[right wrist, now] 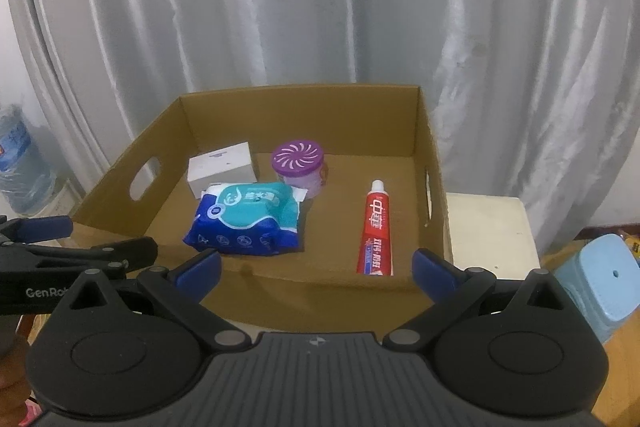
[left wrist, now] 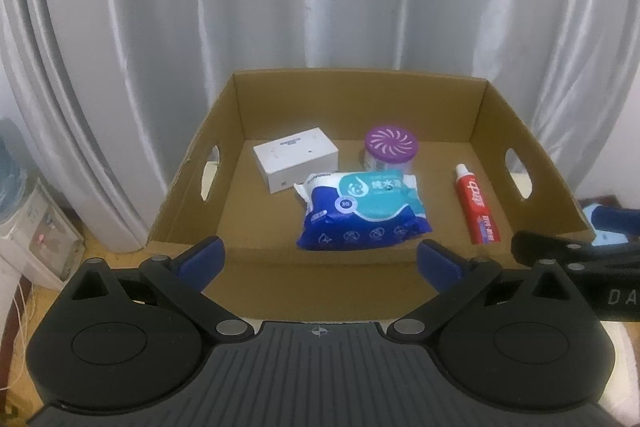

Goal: Organize objects

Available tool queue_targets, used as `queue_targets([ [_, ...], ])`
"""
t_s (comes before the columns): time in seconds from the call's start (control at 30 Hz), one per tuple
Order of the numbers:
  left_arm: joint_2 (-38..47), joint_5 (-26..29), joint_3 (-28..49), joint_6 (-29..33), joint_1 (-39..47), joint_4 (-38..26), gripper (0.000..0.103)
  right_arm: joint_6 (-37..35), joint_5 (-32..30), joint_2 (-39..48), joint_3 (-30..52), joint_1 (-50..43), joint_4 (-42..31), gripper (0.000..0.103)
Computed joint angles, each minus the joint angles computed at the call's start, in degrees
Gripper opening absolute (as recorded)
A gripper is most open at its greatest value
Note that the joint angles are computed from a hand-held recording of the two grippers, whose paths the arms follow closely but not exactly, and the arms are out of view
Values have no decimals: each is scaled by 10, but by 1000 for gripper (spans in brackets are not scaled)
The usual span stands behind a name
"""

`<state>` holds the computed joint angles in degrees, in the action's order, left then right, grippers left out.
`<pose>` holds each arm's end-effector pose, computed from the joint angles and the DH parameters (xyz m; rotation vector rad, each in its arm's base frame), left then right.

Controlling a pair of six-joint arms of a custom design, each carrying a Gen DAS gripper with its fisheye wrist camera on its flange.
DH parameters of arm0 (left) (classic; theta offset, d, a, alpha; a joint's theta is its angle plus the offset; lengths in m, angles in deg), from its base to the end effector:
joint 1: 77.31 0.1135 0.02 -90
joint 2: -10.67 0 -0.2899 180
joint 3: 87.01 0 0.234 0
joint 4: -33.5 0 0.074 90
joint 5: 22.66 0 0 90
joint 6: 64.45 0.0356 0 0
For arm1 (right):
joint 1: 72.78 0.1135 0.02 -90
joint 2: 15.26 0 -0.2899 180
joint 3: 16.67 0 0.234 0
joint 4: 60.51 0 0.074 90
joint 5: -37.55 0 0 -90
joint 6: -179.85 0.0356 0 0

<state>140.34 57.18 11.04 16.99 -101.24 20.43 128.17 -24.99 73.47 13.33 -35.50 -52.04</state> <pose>0.4430 -0.1897 0.1373 0.2264 2.3256 -0.0734 0.1711 0.1096 0.1221 0.2253 2.3117 0.0658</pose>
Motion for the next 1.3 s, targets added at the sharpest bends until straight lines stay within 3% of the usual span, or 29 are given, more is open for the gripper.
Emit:
queue_targets([
  [1.3, -15, -12, -26, 2, 7, 18, 103, 11, -11, 3, 23, 0, -34, 103],
])
